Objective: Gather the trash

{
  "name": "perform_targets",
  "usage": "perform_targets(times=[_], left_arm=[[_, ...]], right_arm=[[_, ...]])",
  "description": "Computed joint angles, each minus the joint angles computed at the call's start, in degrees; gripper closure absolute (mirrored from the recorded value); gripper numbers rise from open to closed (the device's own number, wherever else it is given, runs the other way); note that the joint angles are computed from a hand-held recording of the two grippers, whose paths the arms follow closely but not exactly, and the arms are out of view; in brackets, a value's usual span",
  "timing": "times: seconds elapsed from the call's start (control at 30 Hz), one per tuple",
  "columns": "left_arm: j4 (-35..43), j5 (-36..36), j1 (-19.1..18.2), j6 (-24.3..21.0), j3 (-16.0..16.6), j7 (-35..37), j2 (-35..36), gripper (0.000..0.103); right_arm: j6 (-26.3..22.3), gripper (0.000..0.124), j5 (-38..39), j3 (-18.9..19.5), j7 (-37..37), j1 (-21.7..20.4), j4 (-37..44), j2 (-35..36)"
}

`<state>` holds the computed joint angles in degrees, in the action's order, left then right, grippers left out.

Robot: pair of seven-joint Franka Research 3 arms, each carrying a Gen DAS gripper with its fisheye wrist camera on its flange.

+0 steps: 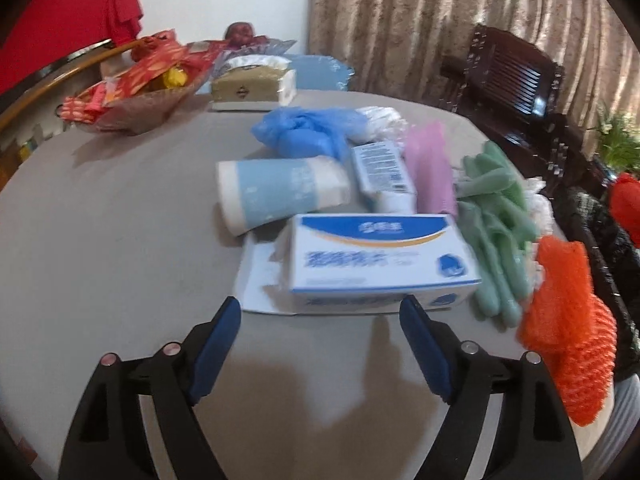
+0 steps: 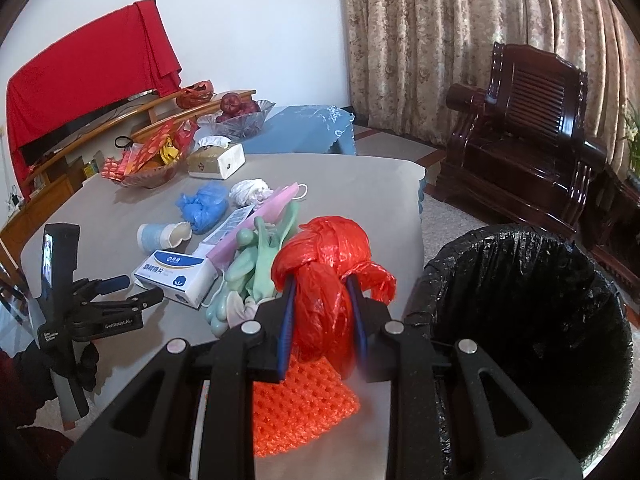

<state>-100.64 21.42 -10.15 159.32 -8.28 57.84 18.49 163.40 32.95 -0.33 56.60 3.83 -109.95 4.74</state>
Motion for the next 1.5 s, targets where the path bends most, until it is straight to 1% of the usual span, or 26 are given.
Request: perform_targets(times=[0.03, 0.07, 0.1, 0.13, 0.17, 0.2, 0.23, 0.27, 0.3, 0.37, 0.47, 0.53, 0.63, 0.73, 0.83, 0.87, 0.93, 0.97, 1.13, 1.23, 1.3, 1.43, 1.5], left_arm=[[-0.49, -3.95, 2.17, 1.29, -2.77, 4.40, 0.03, 0.023], [-0.89, -6.24, 3.09, 2.15, -4.21, 7.00, -0.05, 0.023], [-1.32, -7.45, 3.36, 2.82, -4.80, 8.69, -0.27, 0.023], [-1.54, -7.03, 2.69, 3.06, -4.20, 8.82, -0.53, 0.023], [-1.40, -4.39, 0.79, 2.50, -2.06, 6.63, -0.80, 0.023], [-1.33, -2.59, -0.30, 2.14, -0.60, 4.58, -0.99, 0.023], [-1.43, -1.53, -0.74, 2.10, 0.30, 2.87, -1.20, 0.023], [-1.26, 0.71, -1.63, 1.68, 1.89, -0.01, -1.33, 0.023], [-1.06, 1.82, -1.67, 1.40, 2.40, -1.34, -1.31, 0.023], [-0.63, 1.95, -0.69, 1.27, 2.15, -1.92, -1.09, 0.022], [0.20, 4.41, -0.83, 0.67, 2.95, -4.26, -0.73, 0.021], [0.25, 4.74, -0.34, 0.81, 2.79, -4.98, -0.68, 0.020], [0.75, 4.63, 0.24, 0.38, 2.58, -5.58, -0.30, 0.015], [1.60, 2.54, 1.48, 0.23, 1.49, -4.25, 0.57, 0.013], [2.48, -1.60, 3.07, 0.37, -0.33, -1.75, 1.52, 0.013], [2.55, -4.21, 4.12, 0.73, -1.60, -0.12, 1.80, 0.014], [2.03, -12.19, 7.73, 1.59, -6.11, 6.38, 2.07, 0.022], [1.91, -13.88, 7.94, 1.56, -6.69, 8.12, 2.00, 0.023], [-0.96, -18.01, 7.22, 1.73, -8.35, 17.32, -0.26, 0.024], [-1.39, -16.42, 4.49, 1.52, -5.60, 15.19, -1.04, 0.022], [-0.86, -13.67, 2.44, 1.84, -3.67, 12.49, -1.10, 0.022], [1.49, -11.75, 0.79, 0.44, -3.32, 10.62, -0.26, 0.021], [4.08, -8.08, -1.53, -0.62, -1.75, 7.94, 1.23, 0.019]], right_arm=[[0.05, 0.099, -0.27, -0.04, 0.35, 0.07, -0.04, -0.01], [0.10, 0.099, -0.48, -0.06, 0.53, 0.11, -0.18, -0.11], [0.13, 0.099, -0.70, -0.08, 0.65, 0.16, -0.23, -0.17], [0.15, 0.099, -0.91, -0.09, 0.70, 0.19, -0.29, -0.24], [0.19, 0.099, -0.95, -0.07, 0.61, 0.21, -0.32, -0.25], [0.25, 0.099, -1.01, -0.07, 0.58, 0.23, -0.34, -0.27], [0.33, 0.099, -0.92, -0.05, 0.49, 0.23, -0.41, -0.27], [0.23, 0.099, -0.80, -0.04, 0.51, 0.23, -0.41, -0.24], [0.04, 0.099, -0.56, 0.00, 0.52, 0.23, -0.38, -0.15], [-0.31, 0.099, -0.84, 0.04, 1.02, 0.37, -0.23, 0.32], [-0.33, 0.099, -1.23, 0.29, 1.38, 0.59, -0.35, 1.05], [-0.62, 0.099, -0.98, 0.48, 1.45, 0.62, -0.13, 1.63], [-1.19, 0.099, -1.06, 0.64, 1.65, 0.62, 0.30, 2.52], [-1.69, 0.099, -0.89, 0.79, 1.77, 0.45, 0.73, 3.13], [-1.74, 0.099, -0.99, 0.88, 1.98, 0.41, 0.90, 3.51], [-1.85, 0.099, -0.99, 0.89, 2.06, 0.36, 1.00, 3.61], [-1.88, 0.099, -0.92, 0.93, 2.15, 0.27, 1.09, 3.79], [-1.95, 0.099, -1.02, 0.90, 2.28, 0.24, 1.19, 3.89], [-2.05, 0.099, -0.92, 0.96, 2.34, -0.02, 1.29, 4.11], [-1.91, 0.099, -0.96, 0.97, 2.46, -0.02, 1.19, 4.10], [-2.00, 0.099, -0.89, 1.00, 2.47, -0.07, 1.28, 4.21], [-1.80, 0.099, -0.41, 1.14, 2.12, -0.21, 1.36, 4.32], [-1.80, 0.099, -0.10, 1.20, 1.98, -0.26, 1.41, 4.37]])
